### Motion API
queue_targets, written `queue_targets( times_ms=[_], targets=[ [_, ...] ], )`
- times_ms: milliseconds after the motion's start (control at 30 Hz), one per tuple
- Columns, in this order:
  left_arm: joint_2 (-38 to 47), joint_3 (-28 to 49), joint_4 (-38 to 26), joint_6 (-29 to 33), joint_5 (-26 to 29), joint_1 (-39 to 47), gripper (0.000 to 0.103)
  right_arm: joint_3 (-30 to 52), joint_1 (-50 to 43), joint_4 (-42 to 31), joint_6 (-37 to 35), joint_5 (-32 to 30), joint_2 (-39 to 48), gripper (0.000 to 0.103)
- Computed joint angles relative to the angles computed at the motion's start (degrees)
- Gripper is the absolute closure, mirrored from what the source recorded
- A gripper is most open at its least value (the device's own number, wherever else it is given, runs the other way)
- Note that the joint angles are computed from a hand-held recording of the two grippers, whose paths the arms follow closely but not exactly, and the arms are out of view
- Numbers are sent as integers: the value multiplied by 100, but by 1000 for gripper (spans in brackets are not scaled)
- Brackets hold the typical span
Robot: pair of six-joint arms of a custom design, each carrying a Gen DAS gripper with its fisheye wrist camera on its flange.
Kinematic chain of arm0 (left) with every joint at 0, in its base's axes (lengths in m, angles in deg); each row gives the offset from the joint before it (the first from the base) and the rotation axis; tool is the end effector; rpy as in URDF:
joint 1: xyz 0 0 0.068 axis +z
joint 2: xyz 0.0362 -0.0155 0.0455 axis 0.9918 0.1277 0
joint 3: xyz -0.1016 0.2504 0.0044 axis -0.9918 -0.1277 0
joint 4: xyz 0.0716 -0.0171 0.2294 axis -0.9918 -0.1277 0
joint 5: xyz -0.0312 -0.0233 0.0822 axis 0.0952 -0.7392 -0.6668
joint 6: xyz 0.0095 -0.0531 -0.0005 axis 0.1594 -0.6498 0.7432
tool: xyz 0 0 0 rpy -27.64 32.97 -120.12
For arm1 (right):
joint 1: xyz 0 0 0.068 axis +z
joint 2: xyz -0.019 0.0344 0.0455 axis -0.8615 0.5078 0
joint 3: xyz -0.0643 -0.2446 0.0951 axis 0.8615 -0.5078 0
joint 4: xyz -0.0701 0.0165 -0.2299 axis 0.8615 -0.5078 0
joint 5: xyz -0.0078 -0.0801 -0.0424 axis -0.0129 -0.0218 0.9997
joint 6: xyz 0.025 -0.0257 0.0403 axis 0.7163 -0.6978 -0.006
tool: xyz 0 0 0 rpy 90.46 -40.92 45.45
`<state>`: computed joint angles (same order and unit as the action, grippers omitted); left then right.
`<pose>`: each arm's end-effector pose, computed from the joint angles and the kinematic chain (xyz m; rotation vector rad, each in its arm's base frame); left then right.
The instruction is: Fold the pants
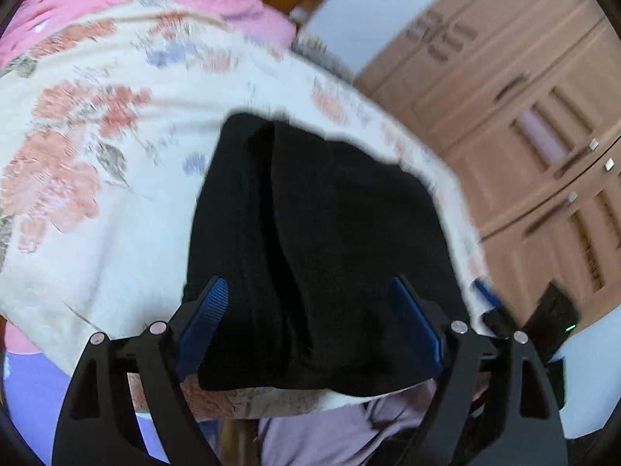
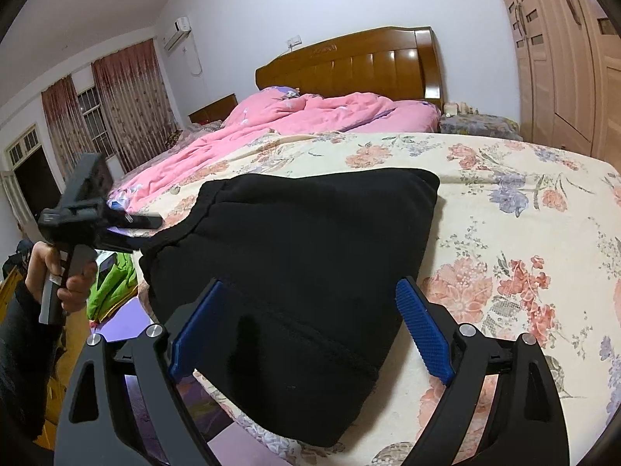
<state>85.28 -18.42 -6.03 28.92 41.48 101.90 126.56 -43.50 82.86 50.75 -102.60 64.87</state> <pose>0.2605 0.0681 0.2046 -0.2448 2.4641 -0.7257 0.2676 0.0929 0.1871 -0.5591 2.0940 0.6597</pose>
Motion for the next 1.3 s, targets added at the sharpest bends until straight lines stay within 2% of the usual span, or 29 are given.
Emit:
queue_targets(
  times_ms=[67,133,267,433,567,667,700,733,767,800,900,967,1000,1133,1300],
  targets=[
    [9,4,30,-4,-96,-84,18,-18,-53,22,17,-19,-19,16],
    [-51,63,-198,-2,37,-39,18,-9,-133,15,46,-79,-5,16],
    [-171,71,-670,181,-254,-148,18,-27,-226,71,120,-185,5,16],
    [125,138,-841,314,327,-85,16,-24,-203,67,84,-224,31,16],
    [146,314,-813,84,29,-429,25,59,-166,-47,-51,-188,156,16],
    [507,334,-606,-48,123,-386,32,119,-95,-126,-175,-62,391,16],
    [504,278,-475,-134,170,-334,38,129,-91,-128,-209,-65,460,16],
    [466,225,-383,-242,146,-288,56,120,-116,-106,-225,-132,526,16],
    [430,169,-319,-300,254,-236,65,110,-153,-98,-216,-195,542,16],
    [250,31,-168,-366,275,-222,67,115,-218,-140,-201,-300,528,16],
    [-360,-45,-139,-525,-153,-509,74,-20,-312,-182,-242,-509,274,16],
    [-571,190,-294,-627,-72,-593,75,-408,-329,96,-497,-766,-23,16],
    [-624,336,-390,-636,-33,-619,75,-582,-244,169,-635,-636,-154,16],
    [-746,936,-705,-752,-103,-929,75,-1198,418,625,-842,813,-321,16],
    [-664,1602,-1039,-759,-208,-1214,76,-1143,893,850,-700,2304,-103,16]
  ],
)
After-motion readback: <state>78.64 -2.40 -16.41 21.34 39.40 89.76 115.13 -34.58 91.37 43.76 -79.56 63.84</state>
